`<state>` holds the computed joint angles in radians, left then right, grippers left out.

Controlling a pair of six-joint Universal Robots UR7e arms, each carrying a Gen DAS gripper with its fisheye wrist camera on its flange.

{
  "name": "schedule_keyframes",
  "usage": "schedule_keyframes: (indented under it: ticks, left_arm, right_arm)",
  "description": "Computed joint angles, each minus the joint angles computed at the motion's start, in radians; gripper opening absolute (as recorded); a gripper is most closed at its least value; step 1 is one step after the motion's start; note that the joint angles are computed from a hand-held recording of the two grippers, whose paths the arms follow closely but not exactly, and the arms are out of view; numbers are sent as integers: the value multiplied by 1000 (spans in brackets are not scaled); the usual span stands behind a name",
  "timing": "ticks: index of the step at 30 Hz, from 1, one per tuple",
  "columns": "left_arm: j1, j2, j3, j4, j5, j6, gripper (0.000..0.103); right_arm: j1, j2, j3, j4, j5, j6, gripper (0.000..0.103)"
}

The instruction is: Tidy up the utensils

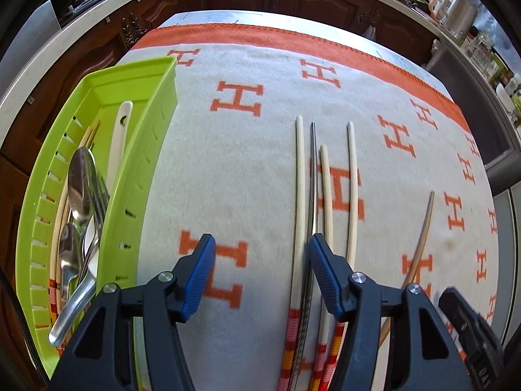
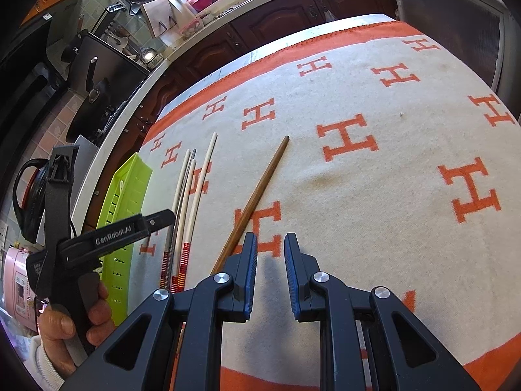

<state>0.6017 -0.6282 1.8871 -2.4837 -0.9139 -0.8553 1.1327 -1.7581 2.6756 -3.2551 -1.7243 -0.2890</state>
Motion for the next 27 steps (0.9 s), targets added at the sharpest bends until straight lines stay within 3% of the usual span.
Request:
schedule_keyframes:
  ticks: [7,10,16,18,20,27]
  left_arm:
    - [15,21,-34,4,21,-2,58]
    - [25,52,-105,125,55,-15,56]
    - [40,82,-163,157,63,3,55]
    - [36,81,-154,140,59,32,45]
    - [30,76,-142,125,51,64,29]
    - [-14,37,-39,57,26,89,4]
  right_arm:
    - [0,21,-7,-7,-7,3,17]
    - [1,34,-11,-11,-10,6,17]
    - [7,50,-17,-19,-19,11,17]
    - [7,54,-19,-18,-22,14,17]
    - [9,66,-22,-22,-26,18,17]
    - [24,99,-34,-20,-33,32,17]
